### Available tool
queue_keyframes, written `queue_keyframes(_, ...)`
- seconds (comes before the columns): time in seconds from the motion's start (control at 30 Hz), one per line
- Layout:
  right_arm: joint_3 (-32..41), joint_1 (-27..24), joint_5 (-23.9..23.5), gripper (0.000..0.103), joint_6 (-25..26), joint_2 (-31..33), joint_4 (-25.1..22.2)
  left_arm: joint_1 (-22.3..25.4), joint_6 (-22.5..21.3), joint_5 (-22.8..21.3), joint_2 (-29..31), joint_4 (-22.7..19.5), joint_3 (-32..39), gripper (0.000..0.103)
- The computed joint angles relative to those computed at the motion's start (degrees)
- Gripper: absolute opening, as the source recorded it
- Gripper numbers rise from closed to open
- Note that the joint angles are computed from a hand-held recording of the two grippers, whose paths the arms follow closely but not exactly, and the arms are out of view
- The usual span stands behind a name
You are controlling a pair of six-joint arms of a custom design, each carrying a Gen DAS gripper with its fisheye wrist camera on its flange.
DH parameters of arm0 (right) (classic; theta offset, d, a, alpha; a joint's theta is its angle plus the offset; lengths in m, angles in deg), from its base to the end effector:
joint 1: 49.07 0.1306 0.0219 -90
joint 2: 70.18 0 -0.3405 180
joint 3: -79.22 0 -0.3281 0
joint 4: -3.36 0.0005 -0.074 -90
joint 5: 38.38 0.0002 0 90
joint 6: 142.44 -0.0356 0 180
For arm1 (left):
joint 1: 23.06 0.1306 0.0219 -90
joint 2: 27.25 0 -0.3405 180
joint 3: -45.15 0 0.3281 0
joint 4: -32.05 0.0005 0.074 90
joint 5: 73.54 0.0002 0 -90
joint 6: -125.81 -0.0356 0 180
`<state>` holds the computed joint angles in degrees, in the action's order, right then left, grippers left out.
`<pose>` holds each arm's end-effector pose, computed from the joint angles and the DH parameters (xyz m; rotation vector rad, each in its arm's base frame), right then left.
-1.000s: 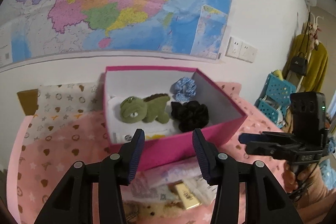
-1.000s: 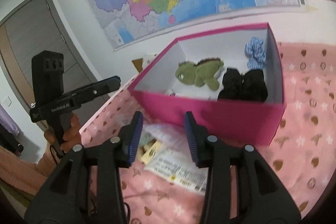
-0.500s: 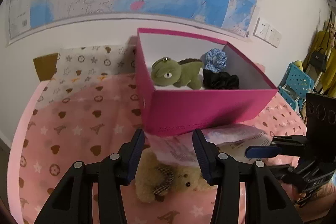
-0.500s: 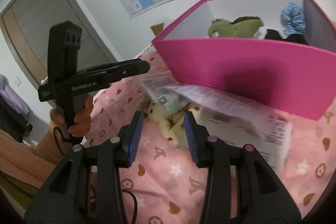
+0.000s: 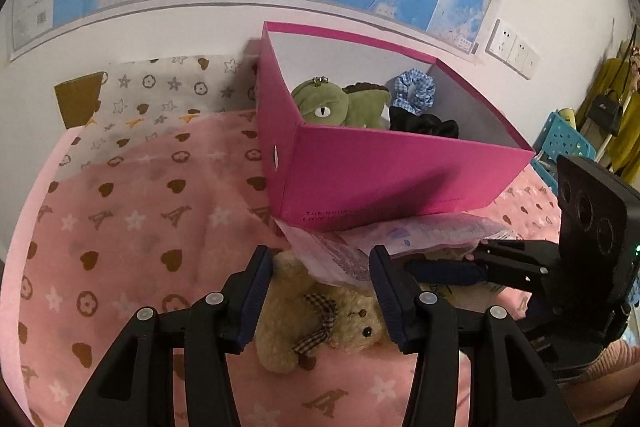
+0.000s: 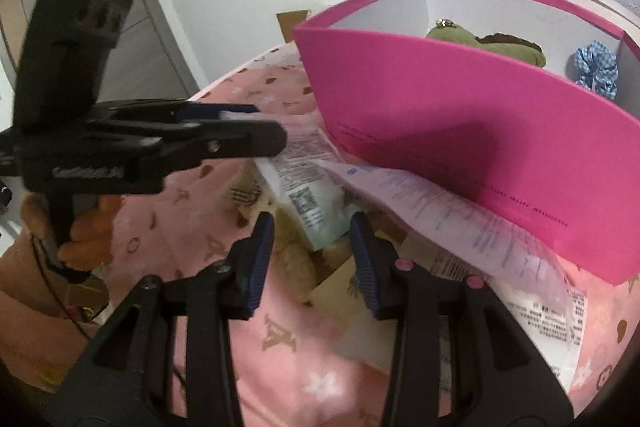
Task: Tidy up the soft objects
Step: 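Reach the right tool down to the pile beside the box, then grasp the red-and-white medical tape packet with the right tool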
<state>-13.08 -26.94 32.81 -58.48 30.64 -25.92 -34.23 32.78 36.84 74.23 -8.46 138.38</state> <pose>0.4449 0.1928 0.3178 -0.4964 2.2915 0.6267 0.4733 -0.1066 0.3363 0.4586 2.3661 -0.4954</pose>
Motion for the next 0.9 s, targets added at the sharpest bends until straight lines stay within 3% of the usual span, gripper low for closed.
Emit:
queue_keyframes(0.03, -0.03, -0.07, 0.07, 0.038, -0.15, 0.15, 0.57, 0.1, -0.12, 0.39, 0.1, -0.07, 0.09, 0.051)
queue_keyframes(0.1, 0.35, -0.27, -0.17, 0.022, -0.39, 0.63, 1.38, 0.39, -0.01, 1.52, 0.38, -0.35, 0.5, 0.051)
queue_keyframes(0.3, -0.38, -1.27, -3.39, 0.012, -1.38, -0.6, 3.11, 1.03, 0.71, 4.9, -0.24, -0.05, 0.94, 0.051)
queue_keyframes(0.43, -1.94, -3.6, -9.86, 0.008, -5.37, -2.87, 5.38, 1.8, 1.8, 8.8, -1.92, 1.36, 0.18, 0.056)
queue_keyframes(0.53, -3.64, -4.82, -12.64, 0.006, -6.96, -5.02, 6.96, 1.66, 1.32, 9.18, -2.95, 2.14, -0.58, 0.056)
queue_keyframes(0.9, -8.77, -12.38, -15.22, 0.006, -12.61, -10.27, 7.26, -0.53, -0.92, 12.54, 2.02, -2.56, 2.63, 0.056)
